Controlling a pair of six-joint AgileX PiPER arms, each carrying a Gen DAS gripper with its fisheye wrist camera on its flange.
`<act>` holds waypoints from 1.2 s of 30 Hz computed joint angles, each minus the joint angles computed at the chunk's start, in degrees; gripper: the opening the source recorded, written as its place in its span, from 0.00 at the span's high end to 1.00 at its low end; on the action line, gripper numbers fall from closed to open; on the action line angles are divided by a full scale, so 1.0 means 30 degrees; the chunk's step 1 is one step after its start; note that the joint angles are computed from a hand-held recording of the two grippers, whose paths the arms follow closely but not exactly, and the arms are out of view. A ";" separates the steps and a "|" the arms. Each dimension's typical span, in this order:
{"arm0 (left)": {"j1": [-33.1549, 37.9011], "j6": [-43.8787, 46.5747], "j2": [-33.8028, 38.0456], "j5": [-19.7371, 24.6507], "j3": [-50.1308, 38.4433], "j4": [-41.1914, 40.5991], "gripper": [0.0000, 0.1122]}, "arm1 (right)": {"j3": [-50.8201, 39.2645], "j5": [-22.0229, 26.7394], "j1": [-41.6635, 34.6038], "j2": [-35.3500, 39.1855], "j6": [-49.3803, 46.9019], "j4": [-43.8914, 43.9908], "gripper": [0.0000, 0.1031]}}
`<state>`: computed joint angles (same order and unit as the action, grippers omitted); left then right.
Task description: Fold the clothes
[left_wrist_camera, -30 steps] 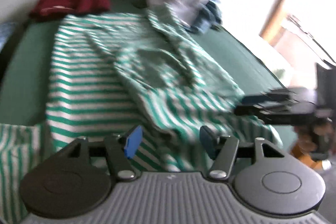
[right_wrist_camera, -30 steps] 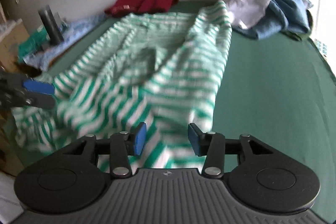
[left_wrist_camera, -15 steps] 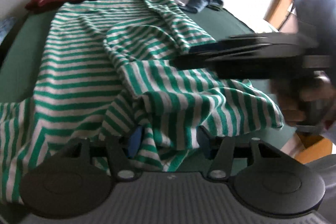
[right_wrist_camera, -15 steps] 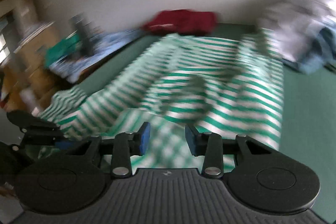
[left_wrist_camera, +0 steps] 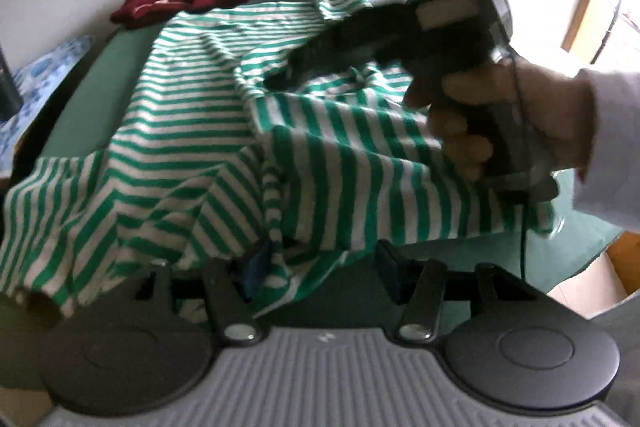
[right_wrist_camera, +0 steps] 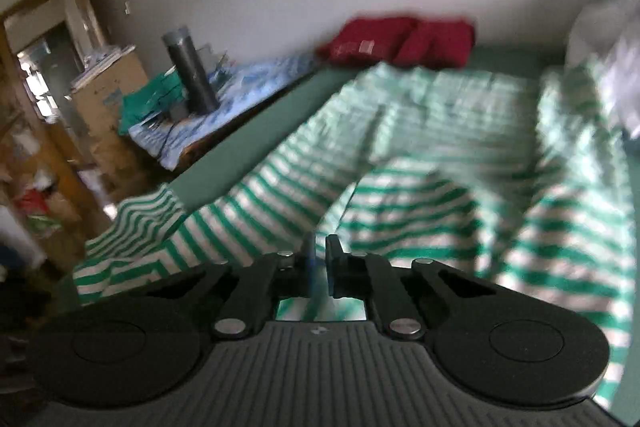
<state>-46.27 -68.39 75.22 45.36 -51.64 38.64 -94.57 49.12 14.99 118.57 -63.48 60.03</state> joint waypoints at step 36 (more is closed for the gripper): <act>0.1882 0.2497 0.1800 -0.1180 -0.1333 -0.1669 0.47 | 0.9627 -0.1148 -0.5558 -0.6487 -0.6448 -0.0055 0.41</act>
<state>-40.62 -60.90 80.62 41.82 -55.64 33.63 -65.69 45.68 -1.68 99.11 -82.83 59.87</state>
